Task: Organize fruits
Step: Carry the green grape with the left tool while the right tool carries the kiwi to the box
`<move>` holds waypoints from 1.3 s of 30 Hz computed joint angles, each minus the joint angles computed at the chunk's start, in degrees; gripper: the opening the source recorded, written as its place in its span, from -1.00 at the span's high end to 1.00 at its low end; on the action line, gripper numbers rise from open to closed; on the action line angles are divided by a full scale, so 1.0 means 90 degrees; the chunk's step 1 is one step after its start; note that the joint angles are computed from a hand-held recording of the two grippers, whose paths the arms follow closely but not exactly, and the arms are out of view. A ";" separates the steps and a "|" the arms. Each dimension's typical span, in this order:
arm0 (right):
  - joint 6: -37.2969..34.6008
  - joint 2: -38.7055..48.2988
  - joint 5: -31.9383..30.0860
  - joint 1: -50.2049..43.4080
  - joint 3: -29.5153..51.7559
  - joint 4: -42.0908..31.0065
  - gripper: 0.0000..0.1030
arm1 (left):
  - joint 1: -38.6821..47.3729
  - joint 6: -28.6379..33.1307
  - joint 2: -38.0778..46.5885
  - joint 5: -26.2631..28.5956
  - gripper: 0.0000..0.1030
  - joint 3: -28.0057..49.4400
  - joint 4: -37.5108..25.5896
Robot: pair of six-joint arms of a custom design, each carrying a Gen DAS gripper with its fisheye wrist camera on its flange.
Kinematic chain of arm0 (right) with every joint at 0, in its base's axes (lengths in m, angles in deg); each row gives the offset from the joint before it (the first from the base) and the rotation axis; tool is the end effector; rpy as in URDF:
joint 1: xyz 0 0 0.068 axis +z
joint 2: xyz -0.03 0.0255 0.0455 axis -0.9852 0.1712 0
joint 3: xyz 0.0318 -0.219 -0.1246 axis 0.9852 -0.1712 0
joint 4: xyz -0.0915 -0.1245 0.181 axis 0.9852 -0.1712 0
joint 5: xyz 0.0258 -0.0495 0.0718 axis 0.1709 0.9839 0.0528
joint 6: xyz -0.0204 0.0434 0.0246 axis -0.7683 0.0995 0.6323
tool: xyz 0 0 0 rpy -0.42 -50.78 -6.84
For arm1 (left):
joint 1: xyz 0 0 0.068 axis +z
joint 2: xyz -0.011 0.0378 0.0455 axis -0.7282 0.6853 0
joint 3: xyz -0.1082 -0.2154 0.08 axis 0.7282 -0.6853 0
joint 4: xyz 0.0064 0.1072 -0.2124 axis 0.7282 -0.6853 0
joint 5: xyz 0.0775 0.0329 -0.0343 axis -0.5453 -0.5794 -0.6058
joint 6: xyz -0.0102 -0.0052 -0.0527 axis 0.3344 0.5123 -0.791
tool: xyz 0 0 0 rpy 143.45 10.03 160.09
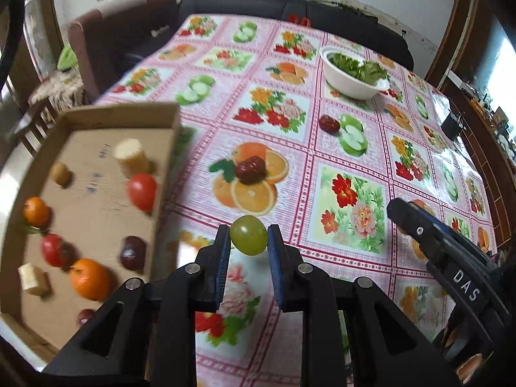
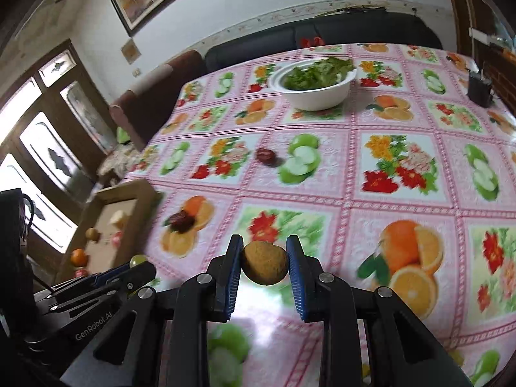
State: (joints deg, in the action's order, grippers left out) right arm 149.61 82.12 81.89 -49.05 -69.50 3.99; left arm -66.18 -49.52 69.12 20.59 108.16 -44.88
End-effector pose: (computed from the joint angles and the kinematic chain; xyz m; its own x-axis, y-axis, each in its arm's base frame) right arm 0.1259 0.0545 0.1261 -0.4736 0.6113 -0.6340 0.5451 0.7689 0.3341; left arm 0.2487 -0.0971 0.1523 -0.6519 0.5114 -0.5598 0.6482 0.7590 -0.0614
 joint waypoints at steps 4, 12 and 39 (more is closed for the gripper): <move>0.0434 0.0219 0.0326 0.0737 0.0222 -0.0067 0.46 | 0.0298 0.0162 -0.0327 0.0078 0.60 -0.0155 0.0025; 0.0945 0.0976 0.0756 0.1632 0.0836 -0.0220 0.46 | 0.0815 0.0515 -0.0716 0.0275 0.60 -0.0364 0.0003; 0.0904 0.2225 0.0747 0.2049 0.1706 -0.0008 0.46 | 0.1875 0.1066 -0.0400 0.0748 0.60 -0.0140 -0.0038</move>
